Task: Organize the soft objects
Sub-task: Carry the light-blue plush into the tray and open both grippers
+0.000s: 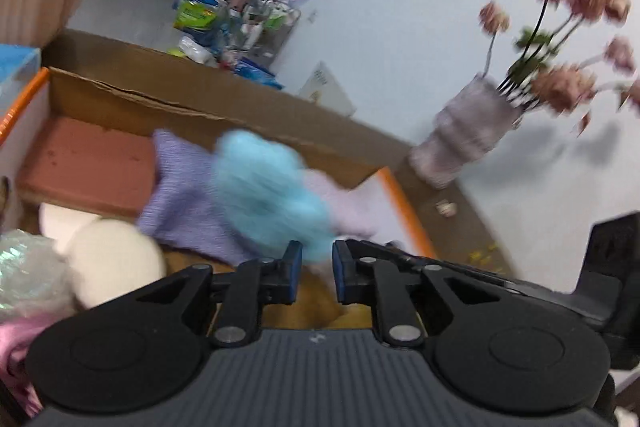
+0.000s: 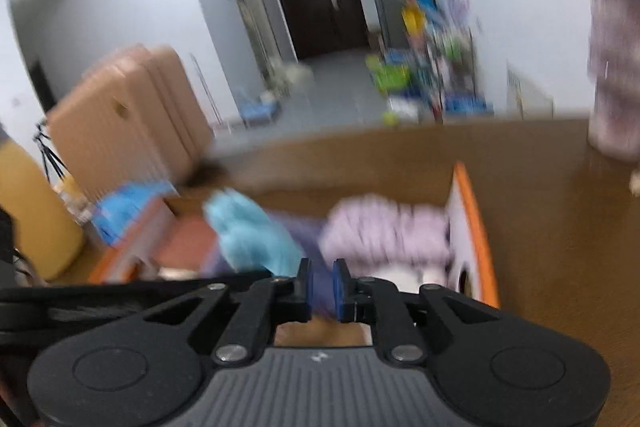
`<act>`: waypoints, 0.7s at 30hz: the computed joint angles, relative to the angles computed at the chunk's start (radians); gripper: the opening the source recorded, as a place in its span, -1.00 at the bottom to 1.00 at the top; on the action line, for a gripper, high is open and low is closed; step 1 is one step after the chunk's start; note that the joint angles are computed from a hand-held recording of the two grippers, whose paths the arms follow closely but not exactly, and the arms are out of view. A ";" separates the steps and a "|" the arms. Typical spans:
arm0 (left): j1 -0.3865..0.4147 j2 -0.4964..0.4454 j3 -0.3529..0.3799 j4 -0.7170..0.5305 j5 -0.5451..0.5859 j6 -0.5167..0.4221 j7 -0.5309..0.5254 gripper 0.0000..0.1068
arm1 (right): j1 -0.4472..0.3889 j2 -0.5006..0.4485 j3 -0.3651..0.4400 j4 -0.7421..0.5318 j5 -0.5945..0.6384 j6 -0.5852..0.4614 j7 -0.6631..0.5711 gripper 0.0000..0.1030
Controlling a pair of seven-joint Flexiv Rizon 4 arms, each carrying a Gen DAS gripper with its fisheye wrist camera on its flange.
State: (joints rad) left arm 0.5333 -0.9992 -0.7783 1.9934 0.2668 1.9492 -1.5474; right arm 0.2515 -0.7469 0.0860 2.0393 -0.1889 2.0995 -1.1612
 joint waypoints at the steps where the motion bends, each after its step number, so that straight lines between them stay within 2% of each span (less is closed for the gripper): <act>1: -0.016 0.015 0.028 0.002 0.001 0.011 0.008 -0.60 | -0.007 -0.019 0.004 -0.010 -0.014 -0.004 -0.003 -0.77; 6: -0.066 0.092 0.132 0.029 0.003 0.041 0.022 -0.43 | -0.008 -0.052 0.010 -0.017 -0.022 0.018 -0.011 -0.76; 8: -0.059 0.121 0.144 0.054 0.023 0.036 0.037 -0.36 | 0.000 -0.045 -0.001 -0.011 -0.012 0.024 -0.018 -0.74; 10: -0.072 0.157 0.183 0.085 0.032 0.071 0.043 -0.32 | 0.016 -0.028 -0.017 0.005 0.007 0.024 -0.028 -0.69; 13: -0.133 0.241 0.275 0.125 0.005 0.101 0.027 -0.30 | 0.061 0.009 -0.059 0.047 0.064 0.029 -0.063 -0.69; 15: -0.173 0.287 0.337 0.152 -0.013 0.127 0.009 -0.20 | 0.086 0.048 -0.076 0.078 0.097 0.026 -0.085 -0.67; 16: -0.190 0.310 0.368 0.170 -0.017 0.146 0.001 -0.07 | 0.109 0.066 -0.093 0.097 0.123 0.032 -0.105 -0.64; 19: -0.290 0.374 0.503 0.231 -0.061 0.244 -0.024 0.29 | 0.160 0.122 -0.125 0.155 0.190 0.052 -0.167 -0.37; 20: -0.321 0.392 0.546 0.254 -0.075 0.284 -0.030 0.44 | 0.180 0.144 -0.137 0.180 0.219 0.069 -0.193 -0.21; 21: -0.356 0.406 0.590 0.278 -0.094 0.336 -0.034 0.53 | 0.192 0.163 -0.142 0.204 0.246 0.093 -0.218 0.09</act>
